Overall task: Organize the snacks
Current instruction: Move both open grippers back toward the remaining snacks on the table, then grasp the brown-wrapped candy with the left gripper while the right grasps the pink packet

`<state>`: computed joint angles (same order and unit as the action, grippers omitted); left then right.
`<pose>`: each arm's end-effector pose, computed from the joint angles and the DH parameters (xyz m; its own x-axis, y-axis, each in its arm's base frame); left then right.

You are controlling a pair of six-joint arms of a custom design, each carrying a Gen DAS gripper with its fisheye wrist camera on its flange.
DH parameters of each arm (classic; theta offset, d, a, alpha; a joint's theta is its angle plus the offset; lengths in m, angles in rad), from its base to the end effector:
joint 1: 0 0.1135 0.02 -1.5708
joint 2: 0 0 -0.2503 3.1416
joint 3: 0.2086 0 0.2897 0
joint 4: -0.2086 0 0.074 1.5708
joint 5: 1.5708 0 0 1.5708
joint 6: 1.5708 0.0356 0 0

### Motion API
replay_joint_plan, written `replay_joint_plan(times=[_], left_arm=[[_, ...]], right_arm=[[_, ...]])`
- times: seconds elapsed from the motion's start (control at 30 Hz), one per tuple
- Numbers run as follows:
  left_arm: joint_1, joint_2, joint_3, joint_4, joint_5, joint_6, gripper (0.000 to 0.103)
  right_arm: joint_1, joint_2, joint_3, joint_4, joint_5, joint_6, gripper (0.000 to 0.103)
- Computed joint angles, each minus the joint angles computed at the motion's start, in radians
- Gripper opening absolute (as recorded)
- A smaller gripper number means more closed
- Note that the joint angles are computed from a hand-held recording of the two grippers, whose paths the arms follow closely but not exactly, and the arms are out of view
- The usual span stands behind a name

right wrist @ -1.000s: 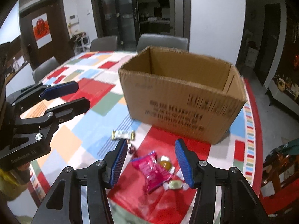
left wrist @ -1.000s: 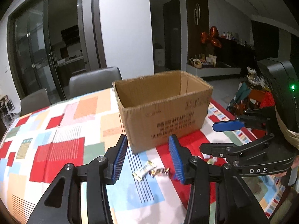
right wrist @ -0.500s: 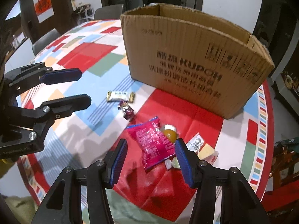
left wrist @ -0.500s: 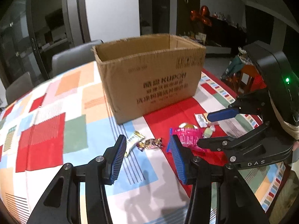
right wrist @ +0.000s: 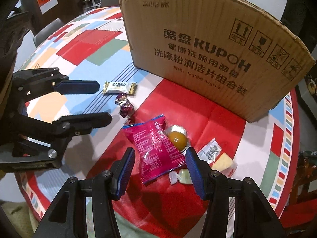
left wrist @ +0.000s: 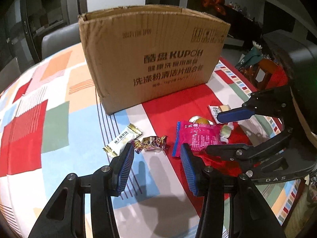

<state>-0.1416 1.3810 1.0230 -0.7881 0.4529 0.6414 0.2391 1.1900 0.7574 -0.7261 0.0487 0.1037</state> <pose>0.2977 -0.0582 0.2196 -0.5400 0.6204 -0.5687 0.7844 0.6159 -0.0729 0.2465 0.0583 0.1811 -0.9080 -0.1149 -0.4030 -0.1243 0.9922 -0.0029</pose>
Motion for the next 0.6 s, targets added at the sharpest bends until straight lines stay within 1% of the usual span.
replay_joint_plan(times=[0.13, 0.37, 0.5, 0.6], left_arm=[[-0.016, 0.038, 0.015, 0.011, -0.013, -0.027, 0.048], [-0.044, 0.095, 0.036, 0.032, -0.038, -0.069, 0.046], [-0.052, 0.115, 0.037, 0.049, -0.051, -0.088, 0.041], [-0.053, 0.133, 0.042, 0.054, -0.05, -0.1, 0.036]], right_arm=[[-0.009, 0.024, 0.006, 0.018, -0.019, -0.004, 0.054], [-0.008, 0.073, 0.015, 0.049, -0.019, -0.008, 0.054], [-0.006, 0.084, 0.018, 0.066, -0.018, -0.001, 0.054], [0.0, 0.098, 0.021, 0.081, -0.009, 0.004, 0.054]])
